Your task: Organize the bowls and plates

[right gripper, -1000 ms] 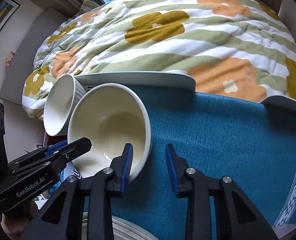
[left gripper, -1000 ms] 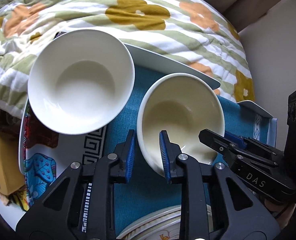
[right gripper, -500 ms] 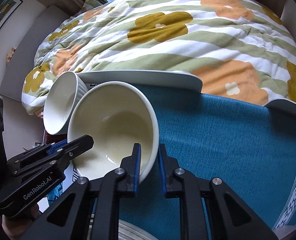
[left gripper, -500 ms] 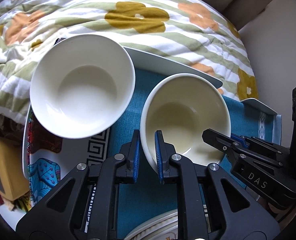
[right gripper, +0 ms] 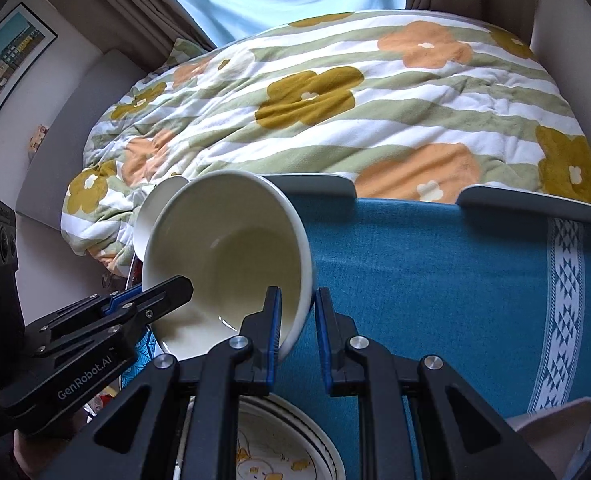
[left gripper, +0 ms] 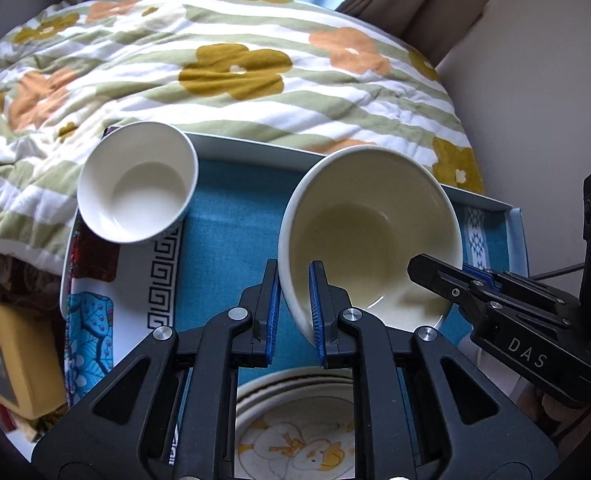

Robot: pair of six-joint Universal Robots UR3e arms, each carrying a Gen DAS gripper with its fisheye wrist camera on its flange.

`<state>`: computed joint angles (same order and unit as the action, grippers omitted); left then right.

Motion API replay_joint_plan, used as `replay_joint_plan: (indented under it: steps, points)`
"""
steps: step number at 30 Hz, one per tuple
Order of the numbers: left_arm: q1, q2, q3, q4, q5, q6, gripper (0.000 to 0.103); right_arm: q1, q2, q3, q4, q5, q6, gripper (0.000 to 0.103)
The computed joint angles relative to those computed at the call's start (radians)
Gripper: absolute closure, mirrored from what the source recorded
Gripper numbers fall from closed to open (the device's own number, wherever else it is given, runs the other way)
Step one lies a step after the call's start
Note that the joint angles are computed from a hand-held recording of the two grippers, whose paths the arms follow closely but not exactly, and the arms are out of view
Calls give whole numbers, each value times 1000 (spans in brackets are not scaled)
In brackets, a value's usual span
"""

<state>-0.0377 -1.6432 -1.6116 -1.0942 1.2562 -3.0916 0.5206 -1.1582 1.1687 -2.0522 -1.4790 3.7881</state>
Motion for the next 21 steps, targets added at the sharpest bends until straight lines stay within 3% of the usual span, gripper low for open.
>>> replay_joint_plan:
  steps: [5,10,17,21]
  points:
    - [-144,95,-21,-6,49,-100,91,-3,-242,234,-27,-37,21,88]
    - [-372,130,-7,9,154,-285,91,-43,-533,468,10,-42,-5,88]
    - [-679,33,55,62,288,-556,91,-178,-939,693,212,4,-144,88]
    - [-787,-47,111,60,313,-638,91,-311,-1141,763,383,58,-260,88]
